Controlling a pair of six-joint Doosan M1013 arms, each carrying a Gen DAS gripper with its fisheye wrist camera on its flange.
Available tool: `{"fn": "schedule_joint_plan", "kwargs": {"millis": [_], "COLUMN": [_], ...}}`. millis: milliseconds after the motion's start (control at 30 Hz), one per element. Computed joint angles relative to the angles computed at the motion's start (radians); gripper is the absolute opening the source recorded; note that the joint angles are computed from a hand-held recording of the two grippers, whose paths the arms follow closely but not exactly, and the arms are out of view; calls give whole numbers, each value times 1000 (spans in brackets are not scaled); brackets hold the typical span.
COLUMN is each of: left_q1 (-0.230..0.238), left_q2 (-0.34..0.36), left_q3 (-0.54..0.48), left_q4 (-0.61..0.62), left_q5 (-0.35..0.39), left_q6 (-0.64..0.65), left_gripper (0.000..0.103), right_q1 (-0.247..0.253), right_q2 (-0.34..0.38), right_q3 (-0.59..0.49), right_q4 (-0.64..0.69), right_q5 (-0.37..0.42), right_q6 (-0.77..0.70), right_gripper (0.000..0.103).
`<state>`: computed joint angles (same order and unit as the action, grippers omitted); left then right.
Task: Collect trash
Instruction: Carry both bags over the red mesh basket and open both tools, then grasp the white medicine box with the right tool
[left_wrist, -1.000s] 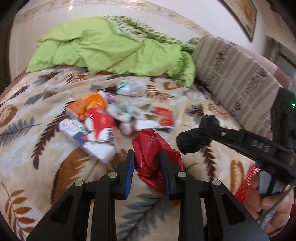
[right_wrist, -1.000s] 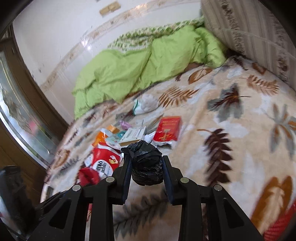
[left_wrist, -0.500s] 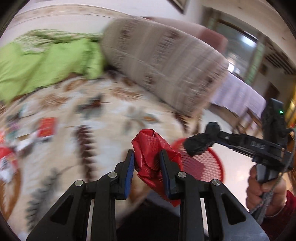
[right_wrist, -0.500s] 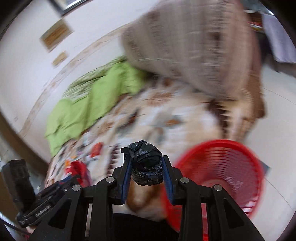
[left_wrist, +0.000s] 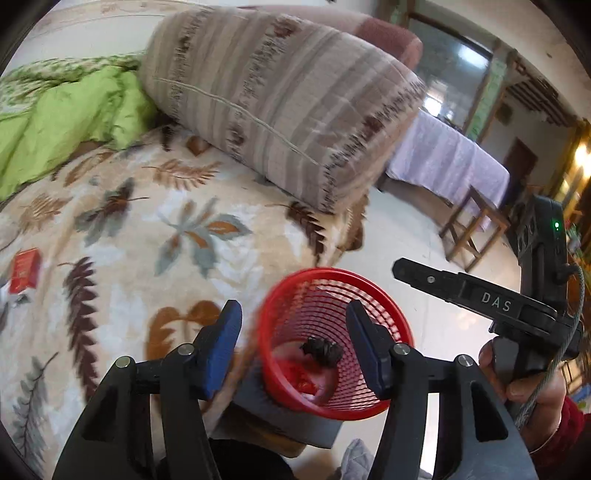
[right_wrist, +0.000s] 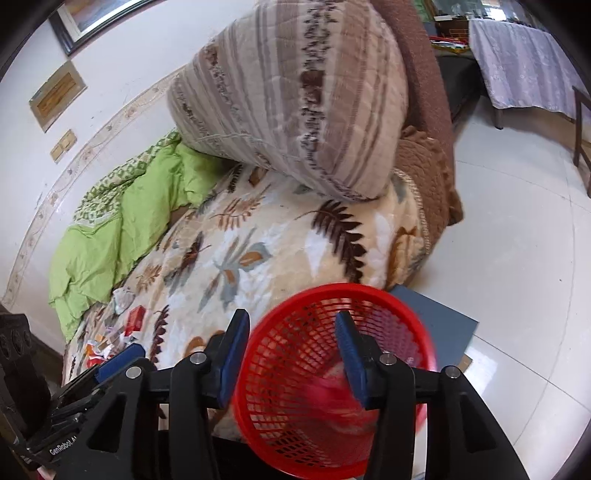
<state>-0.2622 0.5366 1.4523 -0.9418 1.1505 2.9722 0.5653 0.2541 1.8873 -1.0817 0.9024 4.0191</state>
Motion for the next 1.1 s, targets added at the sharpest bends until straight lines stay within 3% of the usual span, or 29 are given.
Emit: {"fn": "schedule_joint_plan", "kwargs": {"millis": [367, 567, 700, 767, 900, 1100], "left_q1": [127, 204, 235, 248, 268, 282], "left_q2": [42, 108, 153, 179, 241, 304], "left_q3": [-75, -166, -230, -269, -355, -442], "left_q4": [-9, 44, 117, 170, 266, 325], "left_q5": [-176, -247, -331, -373, -370, -350], "left_q6": [-136, -324, -488, -579, -739, -827], "left_gripper": [63, 63, 63, 63, 63, 63], "right_q1": [-43, -61, -83, -91, -107, -145], "right_q2": [112, 213, 289, 330, 424, 598], "right_q3": [-162, -320, -442, -511, -672, -981], "right_q4": [-28, 115, 312, 407, 543, 738], "right_q5": [-205, -307, -367, -363, -334, -188], "right_q6": [-223, -525, -791, -923, -1134, -1410], "right_gripper": [54, 57, 57, 58, 65, 67]}}
